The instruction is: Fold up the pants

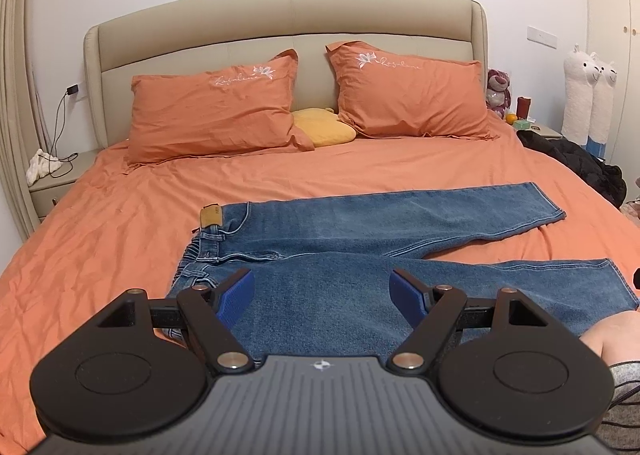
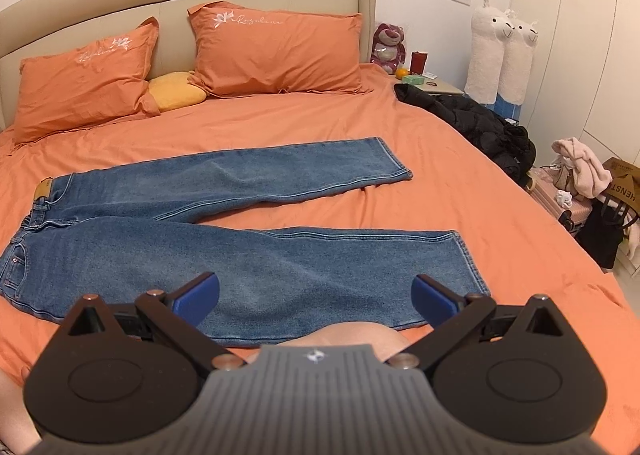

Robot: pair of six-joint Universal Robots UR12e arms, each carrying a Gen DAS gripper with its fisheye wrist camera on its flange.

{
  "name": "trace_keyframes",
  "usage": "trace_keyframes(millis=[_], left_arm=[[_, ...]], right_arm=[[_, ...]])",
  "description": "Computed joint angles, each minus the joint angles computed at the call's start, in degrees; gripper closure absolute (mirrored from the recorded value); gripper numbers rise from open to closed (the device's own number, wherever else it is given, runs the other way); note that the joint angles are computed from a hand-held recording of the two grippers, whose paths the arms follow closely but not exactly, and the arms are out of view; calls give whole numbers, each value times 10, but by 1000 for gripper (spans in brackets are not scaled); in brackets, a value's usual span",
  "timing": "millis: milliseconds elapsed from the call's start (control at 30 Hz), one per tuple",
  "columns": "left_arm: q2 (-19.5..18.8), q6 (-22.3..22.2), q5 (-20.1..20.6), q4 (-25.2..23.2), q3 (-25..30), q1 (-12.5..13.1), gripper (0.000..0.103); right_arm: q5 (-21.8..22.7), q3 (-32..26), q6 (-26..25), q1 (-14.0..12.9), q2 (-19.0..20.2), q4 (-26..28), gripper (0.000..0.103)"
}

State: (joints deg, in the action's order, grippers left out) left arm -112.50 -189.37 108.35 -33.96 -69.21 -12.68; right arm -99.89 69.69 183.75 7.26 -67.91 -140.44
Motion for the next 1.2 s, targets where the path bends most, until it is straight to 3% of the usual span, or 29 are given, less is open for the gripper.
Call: trace_keyframes(millis=[1200], left_arm=[[1, 9, -4, -9, 0, 2, 13]], right_arm=[[-3, 5, 18, -3, -6, 3, 5]])
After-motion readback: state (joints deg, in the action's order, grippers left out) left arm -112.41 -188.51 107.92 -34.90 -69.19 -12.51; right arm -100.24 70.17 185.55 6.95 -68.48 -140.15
